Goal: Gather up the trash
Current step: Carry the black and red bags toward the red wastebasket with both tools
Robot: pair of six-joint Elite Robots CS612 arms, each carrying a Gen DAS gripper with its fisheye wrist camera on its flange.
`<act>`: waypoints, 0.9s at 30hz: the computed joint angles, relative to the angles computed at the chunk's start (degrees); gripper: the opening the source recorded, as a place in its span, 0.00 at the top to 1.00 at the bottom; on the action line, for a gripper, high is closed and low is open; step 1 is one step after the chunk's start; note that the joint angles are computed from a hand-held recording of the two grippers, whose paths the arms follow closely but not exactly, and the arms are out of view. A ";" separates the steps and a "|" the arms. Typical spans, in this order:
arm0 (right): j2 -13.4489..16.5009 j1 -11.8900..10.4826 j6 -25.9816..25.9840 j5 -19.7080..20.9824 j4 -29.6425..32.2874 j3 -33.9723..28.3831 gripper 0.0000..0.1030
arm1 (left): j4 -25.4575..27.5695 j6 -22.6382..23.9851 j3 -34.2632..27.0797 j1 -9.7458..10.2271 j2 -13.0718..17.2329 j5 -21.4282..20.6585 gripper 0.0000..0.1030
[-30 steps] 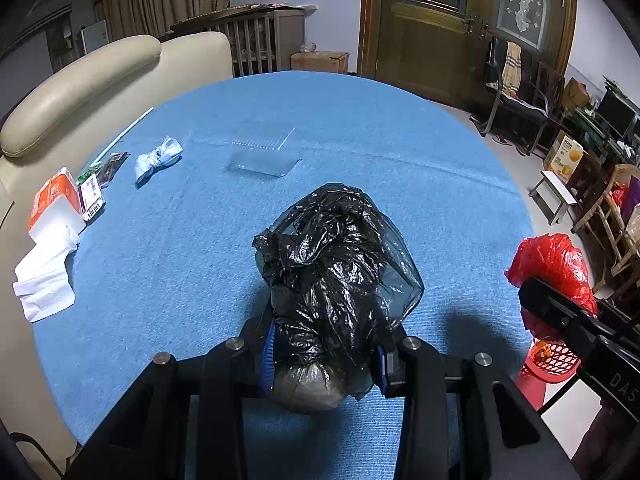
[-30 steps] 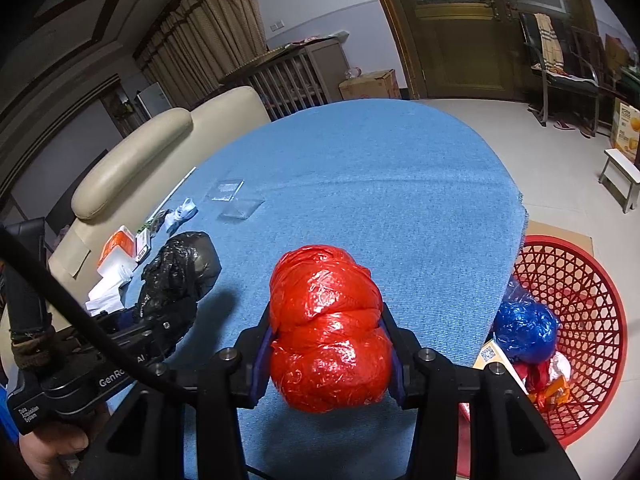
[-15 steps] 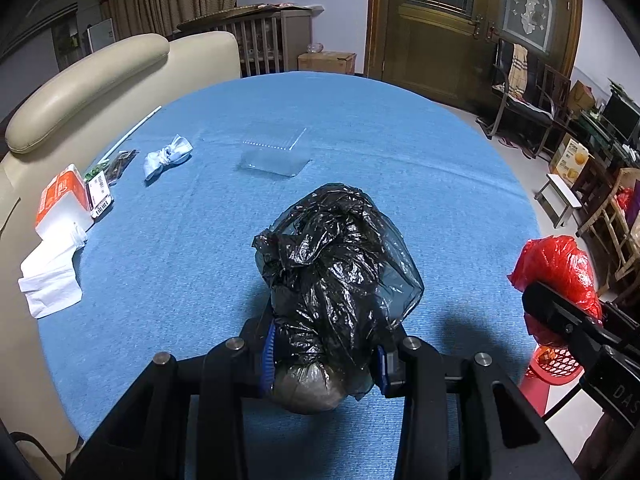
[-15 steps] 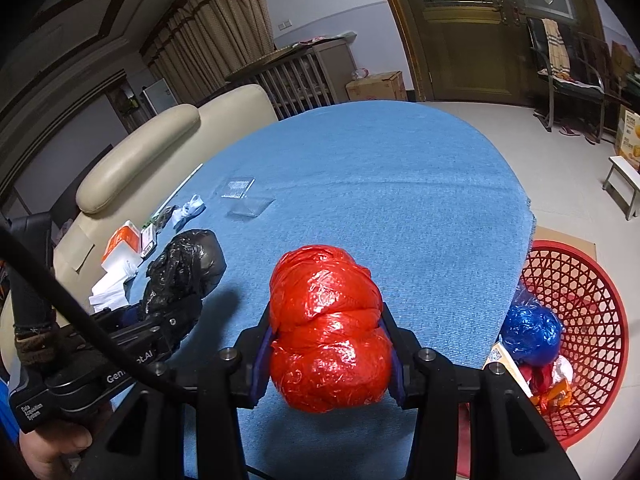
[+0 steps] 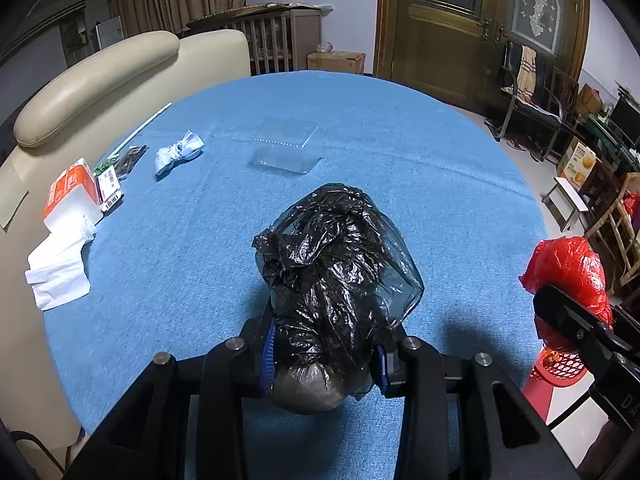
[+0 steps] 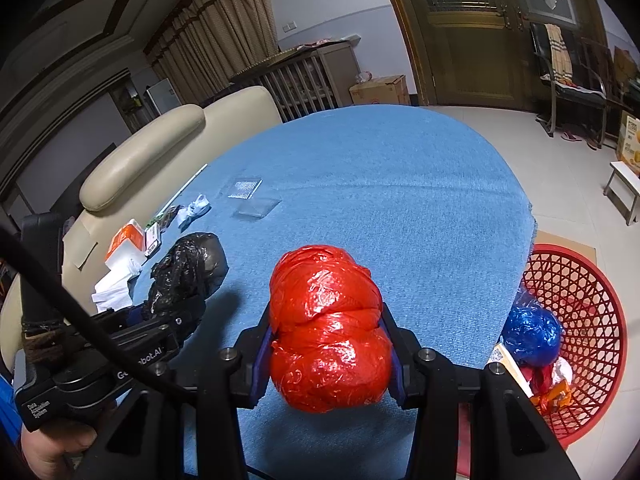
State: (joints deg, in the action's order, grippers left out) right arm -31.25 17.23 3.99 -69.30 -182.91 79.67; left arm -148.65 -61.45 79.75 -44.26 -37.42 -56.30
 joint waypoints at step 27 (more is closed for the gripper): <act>-0.56 -0.60 1.67 -2.42 -2.21 1.25 0.53 | -1.42 2.40 -0.35 0.49 0.65 -1.24 0.62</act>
